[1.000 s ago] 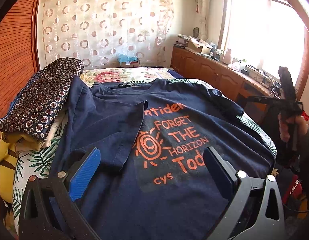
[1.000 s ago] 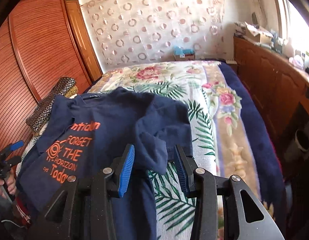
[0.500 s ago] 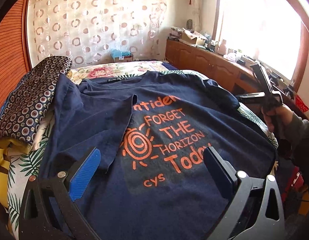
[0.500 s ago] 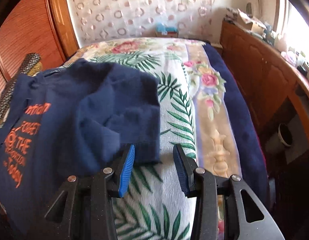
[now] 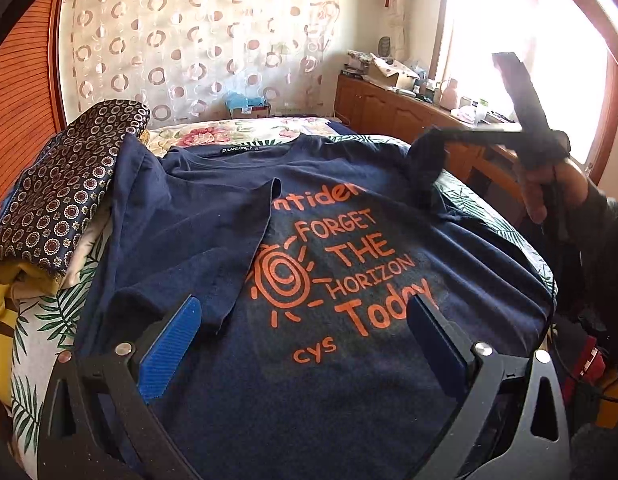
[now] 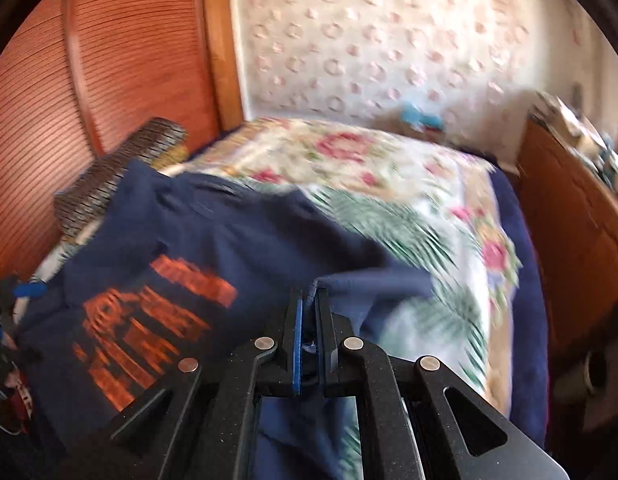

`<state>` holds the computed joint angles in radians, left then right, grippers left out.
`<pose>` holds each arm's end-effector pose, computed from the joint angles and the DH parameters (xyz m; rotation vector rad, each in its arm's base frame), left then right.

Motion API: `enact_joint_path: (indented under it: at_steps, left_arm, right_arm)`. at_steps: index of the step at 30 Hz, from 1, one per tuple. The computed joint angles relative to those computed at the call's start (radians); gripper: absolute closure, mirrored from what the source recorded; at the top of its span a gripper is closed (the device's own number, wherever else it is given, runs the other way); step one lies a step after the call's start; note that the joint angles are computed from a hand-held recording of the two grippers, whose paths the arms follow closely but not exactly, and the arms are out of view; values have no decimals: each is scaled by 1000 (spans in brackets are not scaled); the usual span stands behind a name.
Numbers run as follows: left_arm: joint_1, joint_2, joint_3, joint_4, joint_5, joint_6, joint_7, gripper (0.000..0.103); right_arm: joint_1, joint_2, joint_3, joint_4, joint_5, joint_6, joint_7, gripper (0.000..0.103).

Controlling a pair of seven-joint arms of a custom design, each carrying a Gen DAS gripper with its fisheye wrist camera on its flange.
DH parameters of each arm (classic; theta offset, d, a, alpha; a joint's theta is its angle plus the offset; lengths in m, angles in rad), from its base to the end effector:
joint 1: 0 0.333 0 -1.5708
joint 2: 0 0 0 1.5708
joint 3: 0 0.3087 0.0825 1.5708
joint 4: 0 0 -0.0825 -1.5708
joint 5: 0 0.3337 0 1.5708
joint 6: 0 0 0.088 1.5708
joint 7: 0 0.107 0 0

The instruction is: Fold small clothes

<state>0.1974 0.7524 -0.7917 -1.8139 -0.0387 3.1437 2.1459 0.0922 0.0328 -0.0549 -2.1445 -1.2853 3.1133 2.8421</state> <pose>0.6022 -0.2770 0.3356 -1.0375 2.4600 -1.2108 0.5139 0.1010 0.4736 -1.6809 1.6181 -0.8692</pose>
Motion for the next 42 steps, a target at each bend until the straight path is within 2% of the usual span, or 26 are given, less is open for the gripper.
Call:
enact_joint_path:
  at_steps: [4, 5, 7, 9, 10, 12, 18, 23, 27, 30, 32, 36, 37, 39, 40, 42]
  left_arm:
    - [3, -1, 2, -1, 2, 2, -2, 0]
    - [6, -2, 1, -2, 2, 2, -3, 0]
    - [10, -1, 0, -2, 1, 1, -4, 0]
    - [15, 1, -3, -3, 1, 2, -4, 0]
    - [15, 2, -3, -3, 1, 1, -5, 0]
    - [13, 5, 0, 0, -1, 1, -8, 0]
    - [5, 11, 8, 11, 2, 12, -18, 0]
    - [-10, 13, 28, 32, 7, 13, -36, 0]
    - [-13, 14, 35, 46, 7, 9, -45, 0]
    - [-12, 14, 38, 49, 6, 11, -48, 0]
    - [-19, 13, 50, 52, 6, 10, -53, 0]
    - [-24, 9, 63, 47, 5, 11, -60, 0]
    - [-27, 8, 68, 48, 5, 10, -62, 0]
    - [-27, 5, 72, 45, 5, 9, -63, 0]
    - [-27, 5, 74, 44, 5, 10, -64, 0]
    - [-25, 6, 75, 43, 4, 10, -66, 0]
  right_arm:
    - [25, 64, 24, 65, 232, 31, -238, 98]
    - [36, 87, 17, 92, 248, 25, -259, 97]
    - [83, 99, -25, 122, 187, -3, -195, 77]
    - [102, 105, -61, 120, 156, 24, -152, 67]
    - [120, 104, -87, 123, 98, 8, -91, 66]
    - [125, 105, -93, 124, 45, -25, -21, 66]
    - [85, 83, -65, 59, 22, -68, 31, 66]
    - [68, 116, -57, 63, 12, -118, 72, 66]
    - [52, 171, -52, 102, 169, -162, -44, 66]
    - [39, 230, -64, 154, 294, -131, -125, 66]
    - [14, 263, -49, 181, 402, -101, -207, 66]
    - [4, 326, -35, 274, 551, -121, -326, 68]
    - [21, 338, -57, 294, 550, -108, -326, 83]
    - [78, 358, -122, 331, 521, -85, -312, 88]
    - [130, 369, -184, 346, 480, -67, -268, 92]
    - [237, 380, -310, 374, 401, -18, -183, 93]
